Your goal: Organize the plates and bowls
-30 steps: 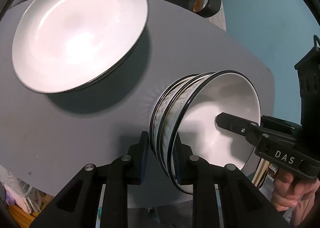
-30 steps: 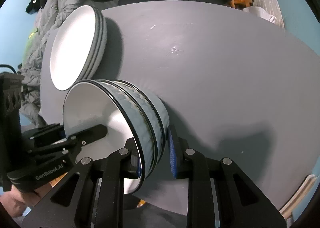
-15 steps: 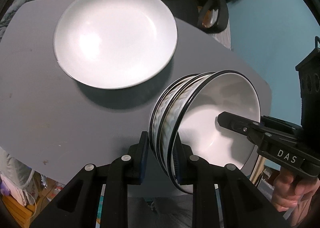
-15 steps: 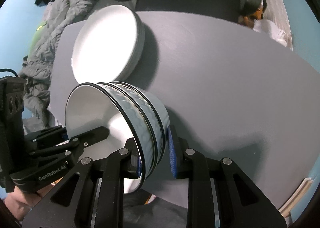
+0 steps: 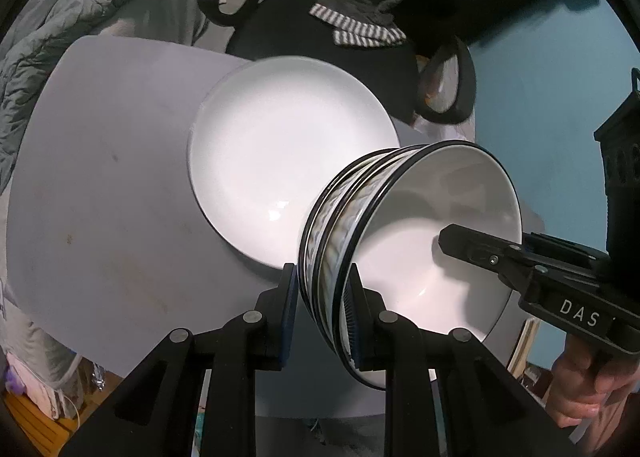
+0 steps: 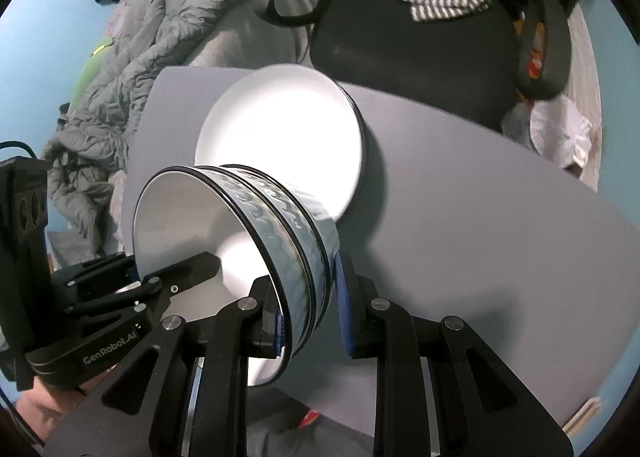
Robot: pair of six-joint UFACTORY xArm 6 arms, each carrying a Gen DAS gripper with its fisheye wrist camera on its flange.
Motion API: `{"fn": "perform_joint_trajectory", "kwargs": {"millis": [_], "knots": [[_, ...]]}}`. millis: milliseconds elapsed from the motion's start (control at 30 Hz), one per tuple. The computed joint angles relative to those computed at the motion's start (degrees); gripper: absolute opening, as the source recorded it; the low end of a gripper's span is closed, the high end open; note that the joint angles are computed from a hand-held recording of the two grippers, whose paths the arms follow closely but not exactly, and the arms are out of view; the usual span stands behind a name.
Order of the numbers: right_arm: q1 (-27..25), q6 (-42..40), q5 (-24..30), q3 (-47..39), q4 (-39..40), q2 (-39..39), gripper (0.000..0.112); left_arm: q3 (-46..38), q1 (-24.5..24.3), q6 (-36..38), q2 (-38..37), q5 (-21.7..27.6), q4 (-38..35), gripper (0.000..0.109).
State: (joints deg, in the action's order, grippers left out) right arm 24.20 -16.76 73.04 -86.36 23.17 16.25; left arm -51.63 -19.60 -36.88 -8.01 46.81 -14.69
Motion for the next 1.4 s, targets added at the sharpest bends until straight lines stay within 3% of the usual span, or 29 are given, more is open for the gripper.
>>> {"fn": "perform_joint_trajectory", "kwargs": {"millis": [400, 633, 1067, 1167, 1233, 1333, 1400], "knots": [[3.1, 3.7, 1.6, -14.0, 1.0, 11.7, 0.022, -1.9, 8.1, 6.2, 3.9, 1.4, 0.2, 0.021], [3.4, 4.9, 3.2, -19.1, 1.0, 16.1, 0.022, -4.6, 9.1, 7.2, 7.7, 2.1, 0.6, 0.021], [3.6, 4.4, 5.3, -22.5, -0.1, 18.2, 0.023, -5.1, 8.9, 8.4, 8.2, 2.0, 1.2, 0.022], [3.7, 4.2, 4.0, -21.3, -0.1, 17.6, 0.027, -5.2, 8.8, 7.4, 8.0, 2.2, 3.3, 0.030], [4.2, 4.3, 2.1, -19.8, -1.9, 16.6, 0.040, -4.8, 8.6, 4.7, 7.2, 2.0, 6.5, 0.042], [4.8, 3.9, -1.4, -16.6, -4.5, 14.4, 0.051, -3.8, 8.7, 2.4, 5.8, 1.7, 9.1, 0.048], [4.9, 3.6, -2.2, -15.6, -5.1, 13.4, 0.052, -3.5, 8.7, 1.1, 4.8, 2.3, 10.1, 0.051]]}}
